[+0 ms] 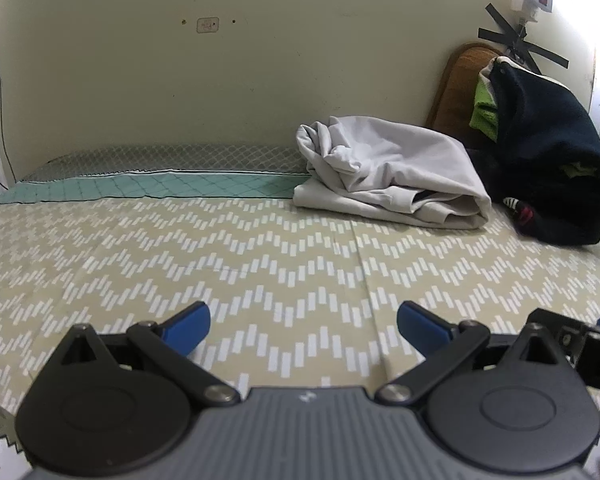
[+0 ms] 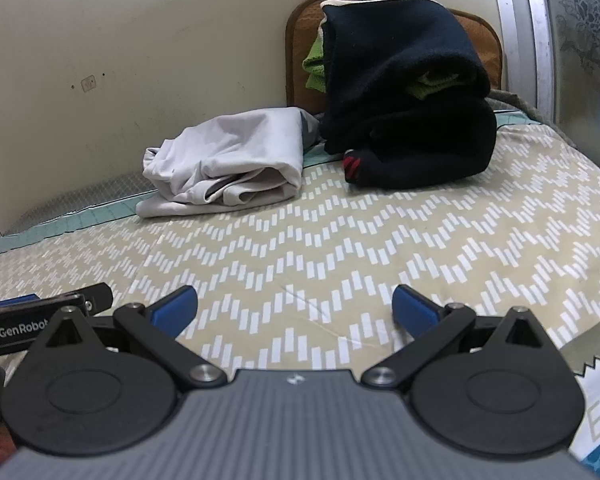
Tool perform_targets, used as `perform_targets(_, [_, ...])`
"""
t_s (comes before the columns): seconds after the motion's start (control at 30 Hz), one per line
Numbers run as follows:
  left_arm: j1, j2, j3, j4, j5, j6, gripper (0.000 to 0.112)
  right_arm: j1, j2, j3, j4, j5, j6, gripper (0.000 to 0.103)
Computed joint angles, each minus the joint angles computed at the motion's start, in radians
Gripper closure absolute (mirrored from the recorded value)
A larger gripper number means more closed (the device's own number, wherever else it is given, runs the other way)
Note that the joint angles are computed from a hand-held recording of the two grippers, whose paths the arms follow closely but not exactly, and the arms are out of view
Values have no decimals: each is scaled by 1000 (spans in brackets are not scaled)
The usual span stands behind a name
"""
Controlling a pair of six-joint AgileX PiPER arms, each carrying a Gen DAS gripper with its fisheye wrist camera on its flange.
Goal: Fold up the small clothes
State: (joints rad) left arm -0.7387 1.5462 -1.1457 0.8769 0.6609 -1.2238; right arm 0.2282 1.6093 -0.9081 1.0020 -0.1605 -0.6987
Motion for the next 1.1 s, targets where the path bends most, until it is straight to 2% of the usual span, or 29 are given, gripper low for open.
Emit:
perform_targets(0.13, [2,-12,11,2,13,-9,9,5,1,-2,44,-4,-42,0])
perform_targets(0.27, [-6,-27,28,32,36,-62,9,-1,0,-3,22,6,-28,0])
perform_targets(0.57, [-59,-7,2,90,151,-83,9,3,2,-8,86,4,-94,0])
perform_targets(0.7, [-63,4,-10,83,156,-37,9,3,2,-9,119,8,-128,0])
perform_targets(0.9, [-31,5,-9,62,108,-3,9,-2,5,-16,131,19,-152,0])
perform_targets(1.1, [-23,2,-15,19,104,20,9,-4,7,-18,125,24,-147,0])
